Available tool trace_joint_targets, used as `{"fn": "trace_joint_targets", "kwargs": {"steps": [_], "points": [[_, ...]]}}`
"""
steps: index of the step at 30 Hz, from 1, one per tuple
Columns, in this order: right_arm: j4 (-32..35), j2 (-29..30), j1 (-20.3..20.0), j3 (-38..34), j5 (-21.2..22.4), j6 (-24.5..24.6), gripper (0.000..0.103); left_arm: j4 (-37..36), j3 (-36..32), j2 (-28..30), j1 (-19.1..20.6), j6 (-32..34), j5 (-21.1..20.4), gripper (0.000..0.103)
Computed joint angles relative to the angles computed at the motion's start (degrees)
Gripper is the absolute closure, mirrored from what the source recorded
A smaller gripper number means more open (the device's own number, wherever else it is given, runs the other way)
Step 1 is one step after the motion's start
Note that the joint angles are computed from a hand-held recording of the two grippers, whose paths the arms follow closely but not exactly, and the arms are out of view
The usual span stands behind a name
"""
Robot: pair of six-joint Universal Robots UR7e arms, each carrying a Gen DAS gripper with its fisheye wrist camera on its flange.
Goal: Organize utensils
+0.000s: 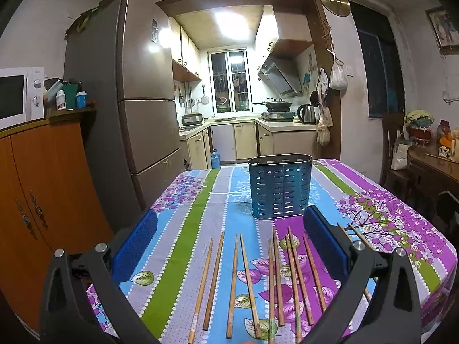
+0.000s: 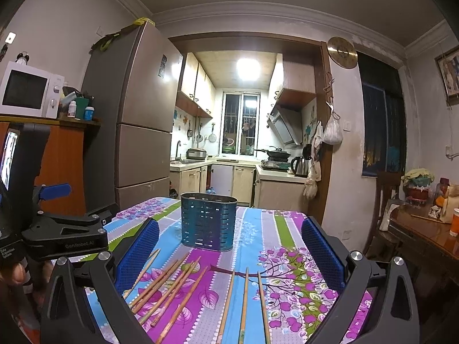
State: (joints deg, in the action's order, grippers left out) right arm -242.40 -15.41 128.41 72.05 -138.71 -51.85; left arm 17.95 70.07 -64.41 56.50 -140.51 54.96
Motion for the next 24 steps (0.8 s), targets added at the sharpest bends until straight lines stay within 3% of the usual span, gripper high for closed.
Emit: {"fn": "trace_joint_targets", "kwargs": {"steps": [14, 19, 21, 23, 24], "points": [[1.56, -0.37, -0.39, 0.63, -0.52, 0.65, 0.003, 1.98, -2.07, 0.82, 1.26, -0.54, 0.93, 0.005], [-0.32, -1.88, -0.36, 4.76, -1.72, 1.36, 0.005, -0.05, -1.63, -1.24, 4.14, 2.88, 1.69, 0.005], [0.73, -2.49, -0.65, 8.15, -2.96, 4.41, 0.013, -1.04, -1.16, -2.23, 5.81, 4.39, 1.66, 0.005], [2.58, -2.38, -1.16, 11.29, -4.89, 8.57, 0.042, -1.13, -0.82, -3.09, 7.77, 5.07, 1.93, 0.005], [3.57, -2.15, -1.39, 12.17, -5.42, 10.54, 0.049, -1.24, -0.36, -3.57, 8.58, 5.21, 2.19, 0.005]]}}
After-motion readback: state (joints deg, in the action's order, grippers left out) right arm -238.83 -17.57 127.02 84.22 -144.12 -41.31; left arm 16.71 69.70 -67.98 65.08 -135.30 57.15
